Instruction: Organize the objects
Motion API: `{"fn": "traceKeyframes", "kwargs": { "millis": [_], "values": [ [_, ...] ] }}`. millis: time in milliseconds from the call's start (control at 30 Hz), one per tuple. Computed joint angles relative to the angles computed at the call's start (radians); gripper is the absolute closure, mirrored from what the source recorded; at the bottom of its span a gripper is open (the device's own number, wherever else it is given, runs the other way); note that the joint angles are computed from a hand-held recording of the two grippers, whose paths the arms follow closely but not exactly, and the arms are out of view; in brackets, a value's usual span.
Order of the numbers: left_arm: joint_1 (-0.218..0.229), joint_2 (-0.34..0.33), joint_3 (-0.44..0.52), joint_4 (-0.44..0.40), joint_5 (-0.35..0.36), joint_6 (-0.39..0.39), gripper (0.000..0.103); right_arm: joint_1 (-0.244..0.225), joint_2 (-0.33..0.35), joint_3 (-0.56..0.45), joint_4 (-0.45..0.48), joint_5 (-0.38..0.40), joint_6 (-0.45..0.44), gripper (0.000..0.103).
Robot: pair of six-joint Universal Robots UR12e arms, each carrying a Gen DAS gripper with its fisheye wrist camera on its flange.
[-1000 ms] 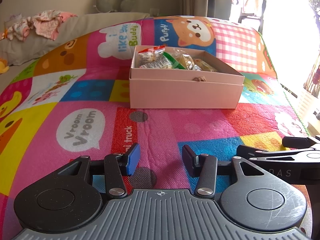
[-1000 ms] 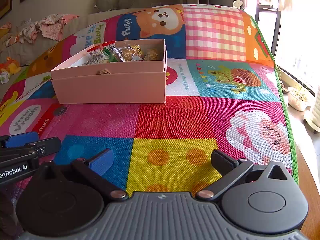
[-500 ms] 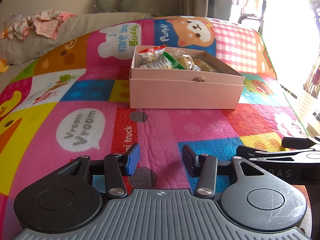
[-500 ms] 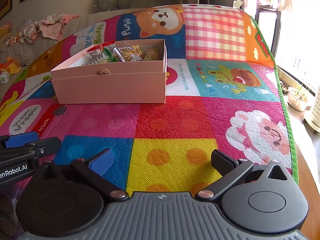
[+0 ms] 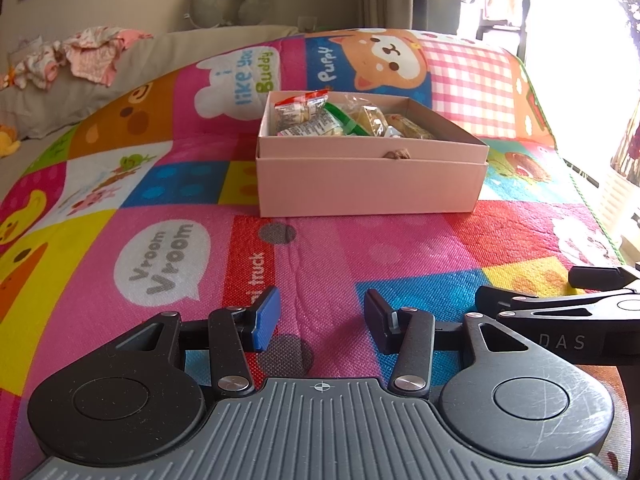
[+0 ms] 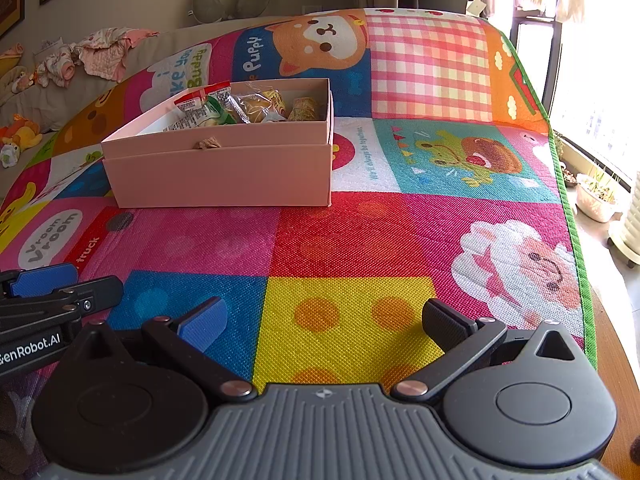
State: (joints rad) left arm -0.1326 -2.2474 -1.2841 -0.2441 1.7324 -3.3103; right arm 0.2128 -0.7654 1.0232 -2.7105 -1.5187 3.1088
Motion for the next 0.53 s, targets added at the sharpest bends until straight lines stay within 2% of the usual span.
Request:
{"fn": "traceKeyframes", "kwargs": {
  "millis": [333,533],
  "values": [
    [-0.002,-0.001,0.001,-0.002,0.003,0.004,0.052,0.0,0.001,-0.002,0.001,-0.001,-0.001,0.0],
    [0.003,0.0,-0.001,0.004,-0.02,-0.006,0.048,0.0,0.001,-0.002,0.001,-0.001,-0.001,0.0]
  ]
}}
